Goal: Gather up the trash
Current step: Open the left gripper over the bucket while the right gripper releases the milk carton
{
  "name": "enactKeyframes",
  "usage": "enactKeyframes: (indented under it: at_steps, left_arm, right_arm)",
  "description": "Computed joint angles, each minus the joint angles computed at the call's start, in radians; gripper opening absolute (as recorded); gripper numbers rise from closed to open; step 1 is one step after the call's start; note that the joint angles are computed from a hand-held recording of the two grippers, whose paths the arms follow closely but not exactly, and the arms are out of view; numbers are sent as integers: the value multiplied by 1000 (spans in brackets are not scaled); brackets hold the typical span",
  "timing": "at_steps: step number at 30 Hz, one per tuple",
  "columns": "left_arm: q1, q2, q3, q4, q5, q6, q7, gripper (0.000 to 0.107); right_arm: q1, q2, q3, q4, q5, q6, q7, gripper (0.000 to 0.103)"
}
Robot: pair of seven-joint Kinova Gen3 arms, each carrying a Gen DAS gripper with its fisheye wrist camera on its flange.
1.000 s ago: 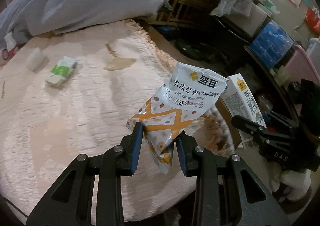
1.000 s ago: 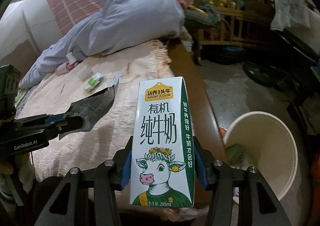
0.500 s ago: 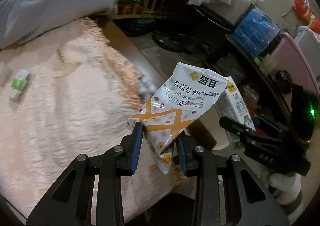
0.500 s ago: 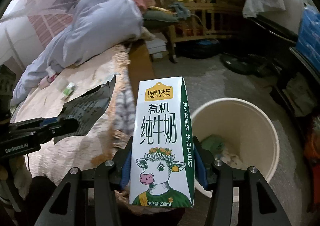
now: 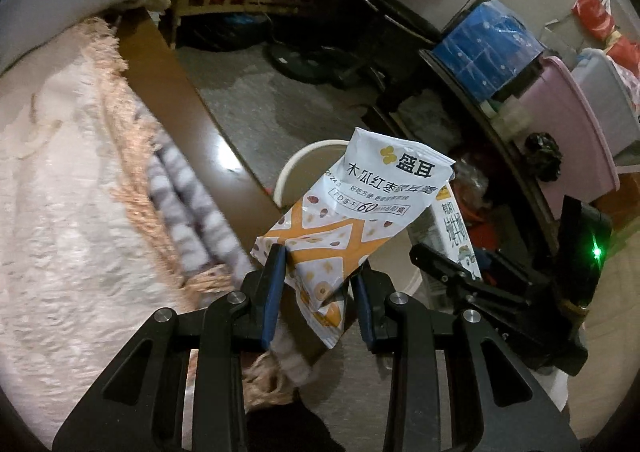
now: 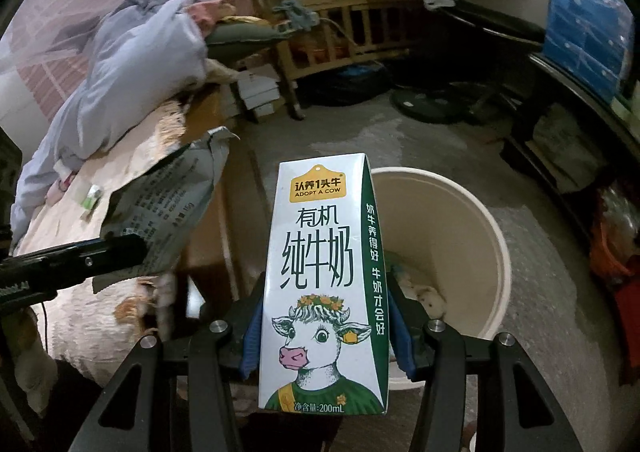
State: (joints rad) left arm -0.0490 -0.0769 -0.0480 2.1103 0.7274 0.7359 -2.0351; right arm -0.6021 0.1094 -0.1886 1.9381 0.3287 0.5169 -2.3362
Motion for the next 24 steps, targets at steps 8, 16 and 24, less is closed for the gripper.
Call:
enactKeyframes:
  at_steps: [8, 16, 24]
  left_arm:
    - [8, 49, 22, -13, 85, -1, -39, 30]
    - [-10, 82, 34, -17, 213, 24, -117, 34]
    - [-36, 64, 21, 1, 188, 25, -118, 54]
  right_arm:
    - [39, 0, 18, 31, -27, -11, 6, 51]
    - [56, 19, 34, 38, -39, -16, 1, 51]
    - [59, 36, 45, 37, -37, -10, -33, 65]
